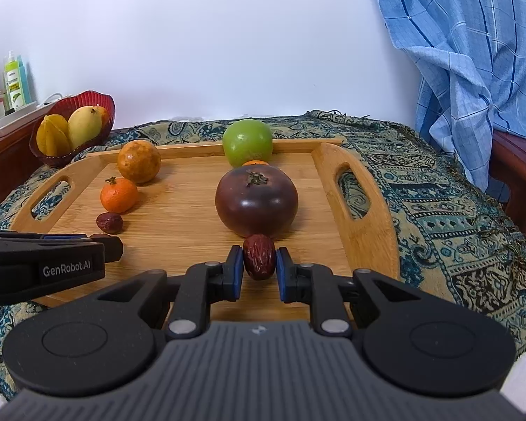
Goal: Organize fruits
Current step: 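Carry the date in the left gripper while the right gripper carries its date over the tray, then open the left gripper releasing its date while the right gripper releases its date on the tray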
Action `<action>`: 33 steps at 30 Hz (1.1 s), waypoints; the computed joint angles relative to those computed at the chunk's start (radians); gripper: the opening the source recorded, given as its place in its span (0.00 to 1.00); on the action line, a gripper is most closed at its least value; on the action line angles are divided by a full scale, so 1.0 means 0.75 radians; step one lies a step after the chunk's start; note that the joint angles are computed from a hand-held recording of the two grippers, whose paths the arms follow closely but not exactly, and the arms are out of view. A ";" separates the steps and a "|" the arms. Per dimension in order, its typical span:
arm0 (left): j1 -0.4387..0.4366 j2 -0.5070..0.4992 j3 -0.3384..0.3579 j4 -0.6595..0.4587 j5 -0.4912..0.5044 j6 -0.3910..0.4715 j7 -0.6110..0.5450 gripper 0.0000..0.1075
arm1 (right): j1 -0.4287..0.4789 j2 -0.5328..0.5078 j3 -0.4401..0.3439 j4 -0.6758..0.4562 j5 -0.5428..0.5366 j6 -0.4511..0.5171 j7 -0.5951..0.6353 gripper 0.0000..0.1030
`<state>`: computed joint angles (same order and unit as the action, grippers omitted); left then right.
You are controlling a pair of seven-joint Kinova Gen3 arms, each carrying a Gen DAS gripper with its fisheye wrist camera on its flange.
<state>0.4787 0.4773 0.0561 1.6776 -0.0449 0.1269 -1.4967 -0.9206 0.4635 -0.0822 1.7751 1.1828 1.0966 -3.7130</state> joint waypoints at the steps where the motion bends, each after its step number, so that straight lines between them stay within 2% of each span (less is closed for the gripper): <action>1: 0.000 0.001 0.000 -0.001 0.000 0.000 -0.001 0.26 | 0.002 0.000 0.000 0.000 -0.001 -0.002 0.000 0.24; 16: 0.005 0.013 -0.005 -0.017 0.002 0.008 -0.002 0.26 | 0.012 0.002 0.004 -0.006 -0.015 -0.026 0.009 0.26; 21: -0.001 0.017 0.002 -0.023 0.004 0.017 -0.002 0.26 | 0.014 0.003 0.007 -0.010 -0.019 -0.035 0.017 0.32; 33: 0.052 0.011 -0.061 -0.019 -0.010 0.021 0.043 0.29 | 0.007 0.000 0.010 -0.005 -0.014 -0.037 0.008 0.37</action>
